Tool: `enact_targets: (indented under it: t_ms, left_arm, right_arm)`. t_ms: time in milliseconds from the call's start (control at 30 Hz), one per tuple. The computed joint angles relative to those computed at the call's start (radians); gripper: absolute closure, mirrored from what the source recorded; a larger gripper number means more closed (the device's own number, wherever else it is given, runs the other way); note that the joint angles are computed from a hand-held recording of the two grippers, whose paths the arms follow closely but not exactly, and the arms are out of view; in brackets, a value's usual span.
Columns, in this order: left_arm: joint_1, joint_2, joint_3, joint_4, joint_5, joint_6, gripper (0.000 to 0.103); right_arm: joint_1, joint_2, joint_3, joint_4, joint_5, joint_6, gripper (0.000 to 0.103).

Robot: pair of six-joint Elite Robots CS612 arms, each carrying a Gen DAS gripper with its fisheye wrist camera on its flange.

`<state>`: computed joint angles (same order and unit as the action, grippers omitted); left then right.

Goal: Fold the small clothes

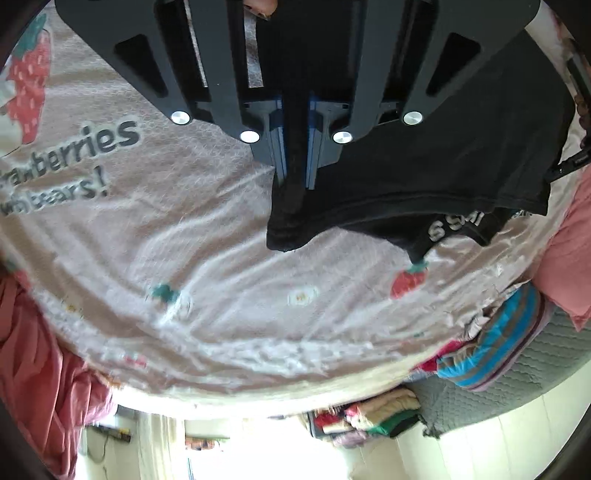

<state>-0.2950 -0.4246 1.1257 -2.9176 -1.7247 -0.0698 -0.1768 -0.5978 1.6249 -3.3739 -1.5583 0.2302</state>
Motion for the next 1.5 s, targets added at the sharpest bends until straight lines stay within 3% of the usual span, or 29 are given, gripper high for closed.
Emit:
enact_targets:
  t_ms: [100, 200, 400, 667, 767, 833, 900, 967, 1033, 1200, 1500]
  left_arm:
    - [-0.010, -0.014, 0.026, -0.083, 0.048, 0.034, 0.099]
    - [-0.011, -0.016, 0.025, -0.114, 0.061, 0.035, 0.099]
    - [-0.005, 0.018, -0.027, -0.021, 0.065, 0.008, 0.098]
    - [-0.015, 0.002, 0.011, -0.049, 0.110, 0.040, 0.096]
    - [-0.016, -0.009, 0.029, -0.051, 0.110, 0.042, 0.095]
    - [-0.017, -0.018, 0.040, -0.056, 0.110, 0.042, 0.089]
    - [-0.017, -0.026, 0.055, -0.063, 0.110, 0.040, 0.085]
    - [-0.019, -0.037, 0.076, -0.080, 0.111, 0.045, 0.083]
    - [-0.021, -0.048, 0.096, -0.097, 0.118, 0.051, 0.079]
    - [-0.022, -0.073, 0.141, -0.132, 0.106, 0.047, 0.073]
    - [-0.029, -0.118, 0.231, -0.131, 0.051, 0.075, 0.069]
  right_arm:
    - [0.003, -0.008, 0.016, -0.079, -0.032, -0.006, 0.096]
    - [-0.006, -0.007, 0.011, -0.090, -0.031, 0.012, 0.096]
    - [0.005, 0.018, -0.027, 0.026, -0.091, -0.010, 0.096]
    - [0.025, 0.016, -0.025, 0.044, -0.163, -0.039, 0.090]
    - [0.023, 0.006, -0.006, 0.030, -0.142, -0.035, 0.083]
    - [0.022, -0.001, 0.009, 0.012, -0.125, -0.031, 0.068]
    - [0.024, -0.010, 0.026, -0.013, -0.110, -0.026, 0.059]
    - [0.027, -0.019, 0.041, -0.031, -0.097, -0.030, 0.059]
    - [0.031, -0.031, 0.060, -0.048, -0.084, -0.037, 0.051]
    - [0.046, -0.056, 0.100, -0.094, -0.043, -0.072, 0.041]
    - [0.072, -0.081, 0.149, -0.079, 0.033, -0.136, 0.039]
